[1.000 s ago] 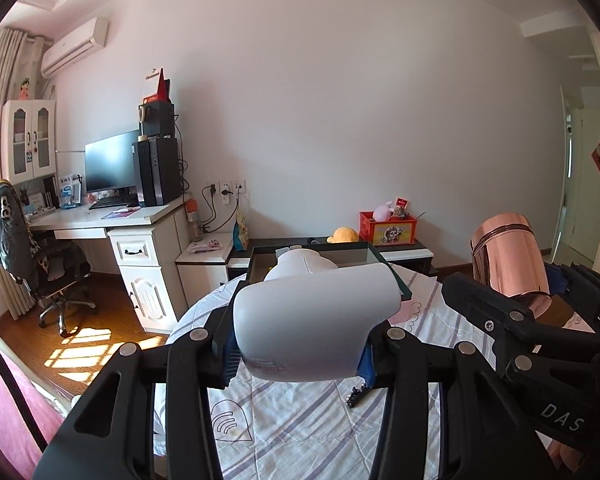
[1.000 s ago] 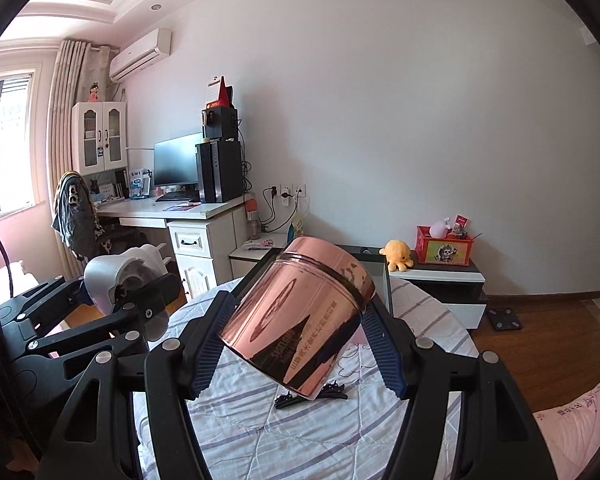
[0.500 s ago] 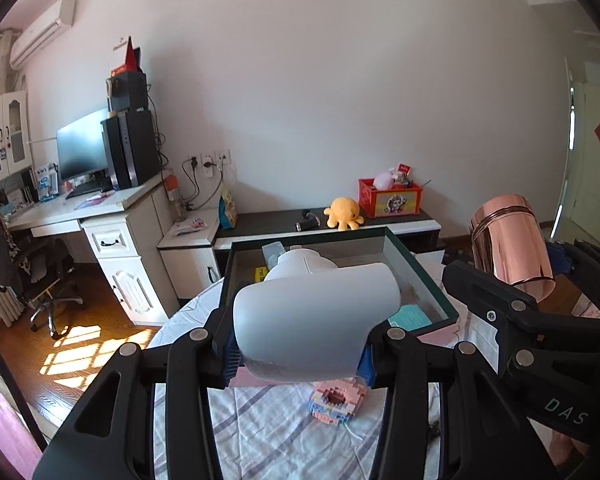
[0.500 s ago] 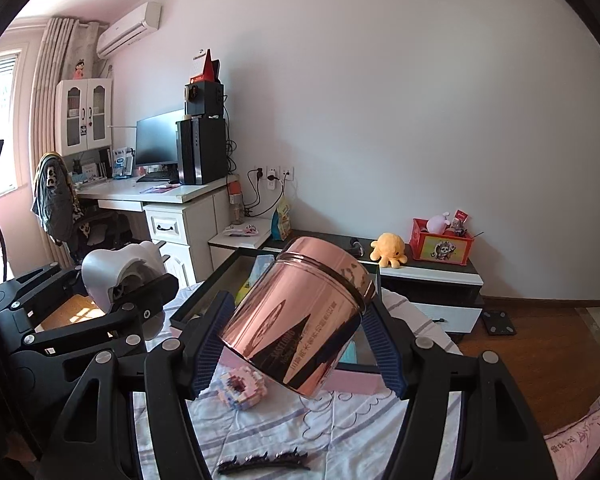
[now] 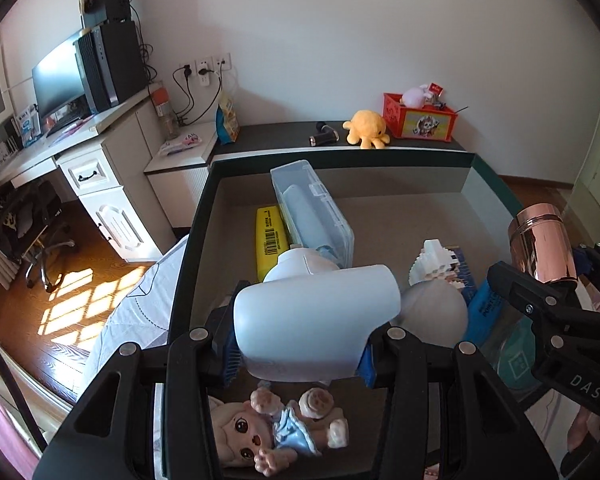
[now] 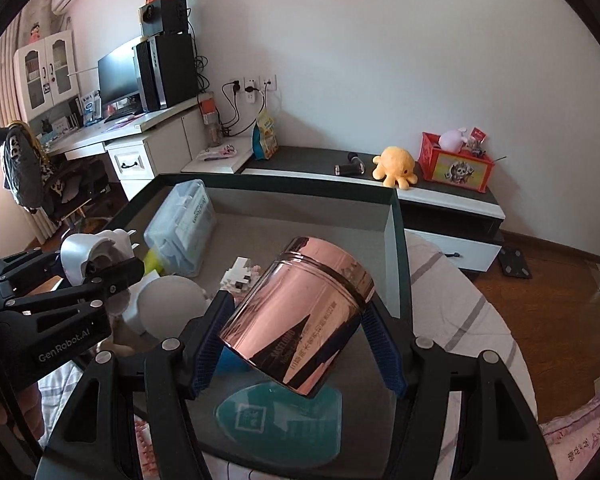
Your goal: Organize rigid objects
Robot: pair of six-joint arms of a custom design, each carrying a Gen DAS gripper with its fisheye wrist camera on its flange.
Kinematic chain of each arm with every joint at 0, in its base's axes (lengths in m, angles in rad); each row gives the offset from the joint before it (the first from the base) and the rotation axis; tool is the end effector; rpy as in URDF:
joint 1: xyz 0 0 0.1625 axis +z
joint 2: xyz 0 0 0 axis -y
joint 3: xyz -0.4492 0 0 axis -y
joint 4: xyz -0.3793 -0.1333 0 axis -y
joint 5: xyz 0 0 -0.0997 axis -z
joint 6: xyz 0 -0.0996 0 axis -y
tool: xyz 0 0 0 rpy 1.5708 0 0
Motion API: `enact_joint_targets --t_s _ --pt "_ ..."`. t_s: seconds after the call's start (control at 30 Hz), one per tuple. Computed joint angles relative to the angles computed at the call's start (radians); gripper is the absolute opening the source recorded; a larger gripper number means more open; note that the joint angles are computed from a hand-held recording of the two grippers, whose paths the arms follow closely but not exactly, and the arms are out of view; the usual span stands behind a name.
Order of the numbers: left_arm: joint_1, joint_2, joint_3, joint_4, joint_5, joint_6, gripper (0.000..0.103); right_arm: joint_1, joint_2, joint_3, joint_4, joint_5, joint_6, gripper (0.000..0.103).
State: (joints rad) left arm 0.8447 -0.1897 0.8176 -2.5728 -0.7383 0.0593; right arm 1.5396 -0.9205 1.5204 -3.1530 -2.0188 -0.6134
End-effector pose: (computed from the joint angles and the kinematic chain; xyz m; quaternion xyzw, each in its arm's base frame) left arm -0.4198 -0.7845 -0.0016 0.2744 0.8590 -0.2907 0.3197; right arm 0.0678 -0.7175 0.3390 0.1464 -0.8537 0.3741 0.3314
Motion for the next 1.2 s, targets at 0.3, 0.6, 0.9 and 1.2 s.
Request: enact_joint_targets --t_s 0.3,0.6,0.9,1.2 --pt "0.005 0.019 -0.019 -0.109 0.007 0.058 0.060 -0.015 0.023 -0.036 0.005 0.027 0.025 0.077" --pt "-0.079 -0.141 0.290 -0.513 0.012 0.209 0.103 0.043 -0.072 0.103 -0.143 0.061 0.034 0.085" --pt "-0.223 -0.368 0.708 -0.832 0.084 0.220 0.103 0.173 -0.224 0.377 -0.403 0.031 -0.030 0.103" --pt "-0.390 -0.508 1.040 -1.046 0.228 0.173 0.103 0.301 -0.325 0.645 -0.680 -0.081 -0.065 0.103"
